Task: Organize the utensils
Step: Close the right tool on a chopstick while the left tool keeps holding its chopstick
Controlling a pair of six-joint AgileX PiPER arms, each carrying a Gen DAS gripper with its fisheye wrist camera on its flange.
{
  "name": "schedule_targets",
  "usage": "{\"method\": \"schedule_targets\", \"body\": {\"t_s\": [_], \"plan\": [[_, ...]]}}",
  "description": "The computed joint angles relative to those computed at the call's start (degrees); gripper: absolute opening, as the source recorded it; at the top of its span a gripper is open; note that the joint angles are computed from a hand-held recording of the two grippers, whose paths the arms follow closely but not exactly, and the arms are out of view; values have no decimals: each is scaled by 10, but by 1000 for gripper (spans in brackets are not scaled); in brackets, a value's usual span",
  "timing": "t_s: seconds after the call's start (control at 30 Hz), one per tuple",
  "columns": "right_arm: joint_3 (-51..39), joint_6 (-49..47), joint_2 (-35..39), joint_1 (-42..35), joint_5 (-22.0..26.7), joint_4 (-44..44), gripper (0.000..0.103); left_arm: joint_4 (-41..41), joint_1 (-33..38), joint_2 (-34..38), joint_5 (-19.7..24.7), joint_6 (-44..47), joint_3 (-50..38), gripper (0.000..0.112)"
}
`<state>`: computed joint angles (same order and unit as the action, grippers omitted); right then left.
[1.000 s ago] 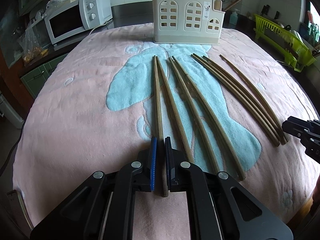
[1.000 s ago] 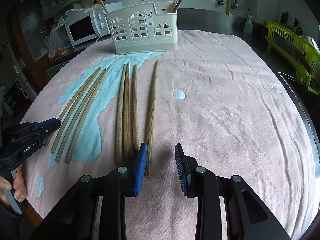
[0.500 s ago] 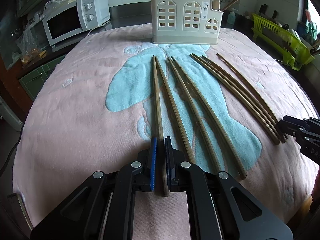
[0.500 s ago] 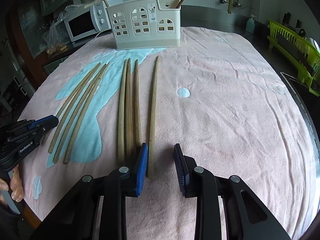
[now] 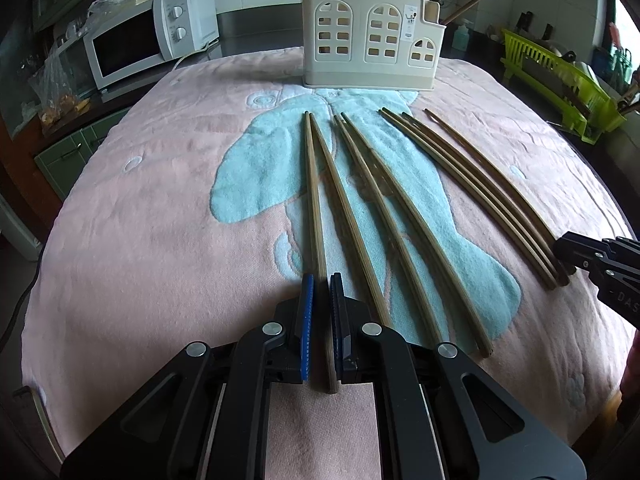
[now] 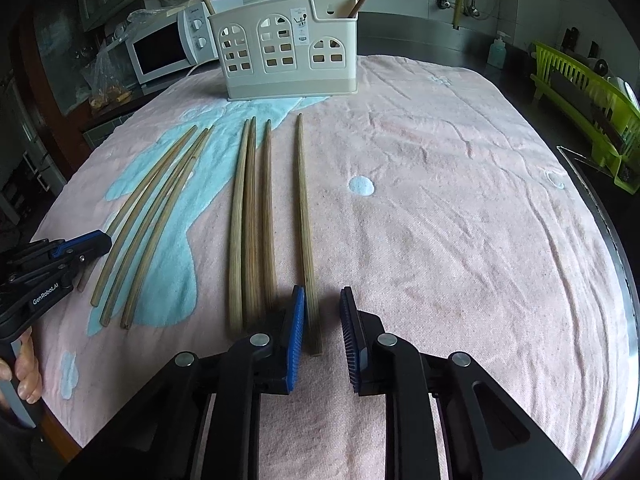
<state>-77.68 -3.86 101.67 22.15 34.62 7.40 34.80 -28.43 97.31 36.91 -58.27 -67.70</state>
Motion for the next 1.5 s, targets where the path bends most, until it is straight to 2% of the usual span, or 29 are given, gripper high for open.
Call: {"method": "schedule_targets", "body": {"t_s": [0.4,0.53,0.7,0.87,1.0,1.5], "plan": [[-4,-26,4,-1,-3,23,19,-3,3,-1,-5,1,2,8],[3,-4,2,15,-12,-16,21,-8,8,-7,-20,-2,11,8],[0,-23,7,8,-15,6,21,-7,3,0,-8,-5,2,8],[-2,-1,8,15,-16,-26,17,-3,1,1,-4,-5,0,8],[-3,14,8,15,-15,-38,10,2,1,0,-5,-6,3,8],[-16,53,11,27,-2,-78,7,15,-1,-4,-12,-11,12,8]]}}
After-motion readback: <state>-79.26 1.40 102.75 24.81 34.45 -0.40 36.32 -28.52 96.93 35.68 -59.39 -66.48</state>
